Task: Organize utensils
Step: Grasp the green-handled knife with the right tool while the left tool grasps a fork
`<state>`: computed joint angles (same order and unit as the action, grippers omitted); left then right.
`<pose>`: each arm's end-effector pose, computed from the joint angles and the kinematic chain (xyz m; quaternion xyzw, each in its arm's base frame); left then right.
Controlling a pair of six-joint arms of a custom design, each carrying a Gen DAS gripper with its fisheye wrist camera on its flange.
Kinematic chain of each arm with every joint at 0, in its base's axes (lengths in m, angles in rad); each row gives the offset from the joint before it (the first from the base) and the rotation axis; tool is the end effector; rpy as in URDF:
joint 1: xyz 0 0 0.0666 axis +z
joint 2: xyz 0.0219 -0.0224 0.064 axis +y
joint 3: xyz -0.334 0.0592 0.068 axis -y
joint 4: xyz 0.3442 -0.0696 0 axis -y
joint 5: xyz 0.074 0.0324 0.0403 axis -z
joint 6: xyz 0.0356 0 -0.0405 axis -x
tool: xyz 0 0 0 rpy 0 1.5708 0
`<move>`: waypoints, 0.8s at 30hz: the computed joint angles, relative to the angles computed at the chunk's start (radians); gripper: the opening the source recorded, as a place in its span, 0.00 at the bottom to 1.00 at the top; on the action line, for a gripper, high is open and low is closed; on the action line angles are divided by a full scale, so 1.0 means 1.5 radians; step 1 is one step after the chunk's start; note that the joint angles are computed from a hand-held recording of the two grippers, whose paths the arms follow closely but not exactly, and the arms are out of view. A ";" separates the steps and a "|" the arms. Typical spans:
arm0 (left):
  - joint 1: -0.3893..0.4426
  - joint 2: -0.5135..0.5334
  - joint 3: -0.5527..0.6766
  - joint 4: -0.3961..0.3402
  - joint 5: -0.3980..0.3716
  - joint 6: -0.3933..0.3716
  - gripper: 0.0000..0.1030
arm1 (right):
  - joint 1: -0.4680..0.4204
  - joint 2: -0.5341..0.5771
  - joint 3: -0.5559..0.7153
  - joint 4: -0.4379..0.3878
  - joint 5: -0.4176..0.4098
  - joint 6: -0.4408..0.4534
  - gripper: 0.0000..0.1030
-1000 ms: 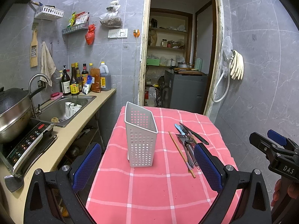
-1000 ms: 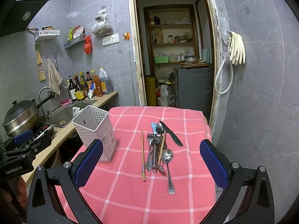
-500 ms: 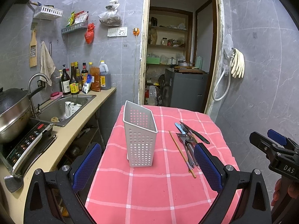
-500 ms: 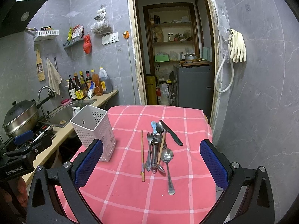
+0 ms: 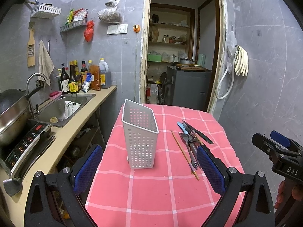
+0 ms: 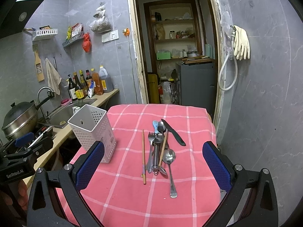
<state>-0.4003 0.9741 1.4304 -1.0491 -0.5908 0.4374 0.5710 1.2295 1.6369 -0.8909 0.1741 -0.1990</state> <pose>0.2703 -0.0933 0.5387 -0.1524 0.8419 0.0520 0.5151 0.3289 0.2035 0.5536 -0.1135 0.8462 0.1246 0.5055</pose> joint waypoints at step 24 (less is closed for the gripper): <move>0.152 0.173 0.192 -0.008 0.369 -0.120 0.97 | -0.050 0.110 0.180 -0.136 0.001 -0.043 0.99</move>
<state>-0.1724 1.2337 1.7189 -1.0606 -0.0374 0.2581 0.4962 1.3945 1.9067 -1.0944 0.1752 -0.2640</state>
